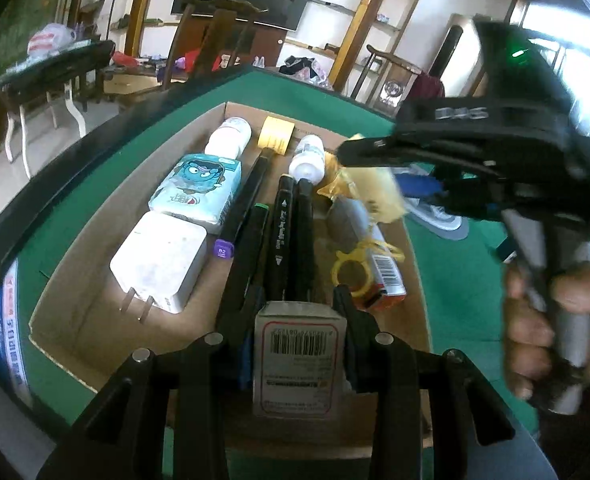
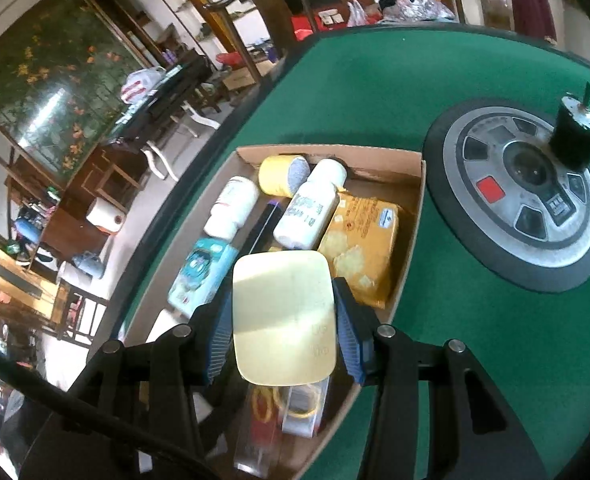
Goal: Organize objects
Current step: 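Carry the white box and power bank over the tray with both grippers, then drop the white box and power bank into the tray and open both grippers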
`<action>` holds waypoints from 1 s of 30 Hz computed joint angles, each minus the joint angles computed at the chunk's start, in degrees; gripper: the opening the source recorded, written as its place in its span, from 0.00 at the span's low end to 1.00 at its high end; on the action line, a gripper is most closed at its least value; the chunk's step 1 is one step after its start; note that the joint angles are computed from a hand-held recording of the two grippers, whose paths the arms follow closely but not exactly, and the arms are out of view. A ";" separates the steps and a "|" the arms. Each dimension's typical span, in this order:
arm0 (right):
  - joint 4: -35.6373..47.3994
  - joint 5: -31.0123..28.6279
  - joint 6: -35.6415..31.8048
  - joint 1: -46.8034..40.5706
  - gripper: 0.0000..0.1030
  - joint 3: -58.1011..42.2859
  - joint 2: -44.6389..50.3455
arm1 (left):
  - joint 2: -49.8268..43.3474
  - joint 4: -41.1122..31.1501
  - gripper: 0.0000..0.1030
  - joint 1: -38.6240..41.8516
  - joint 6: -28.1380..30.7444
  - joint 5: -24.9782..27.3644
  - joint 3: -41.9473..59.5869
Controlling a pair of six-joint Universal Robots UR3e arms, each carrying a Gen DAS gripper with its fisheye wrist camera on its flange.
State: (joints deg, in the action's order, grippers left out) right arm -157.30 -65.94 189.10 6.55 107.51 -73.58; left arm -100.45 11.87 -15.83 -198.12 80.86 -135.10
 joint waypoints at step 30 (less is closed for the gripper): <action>0.32 -1.29 2.40 -1.02 0.48 3.54 -3.26 | 7.95 -4.29 0.63 -3.81 -3.84 8.25 -0.86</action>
State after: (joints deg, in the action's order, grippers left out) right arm -156.97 -67.22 191.50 5.52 111.05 -76.84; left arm -92.50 7.58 -19.64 -201.96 89.11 -135.96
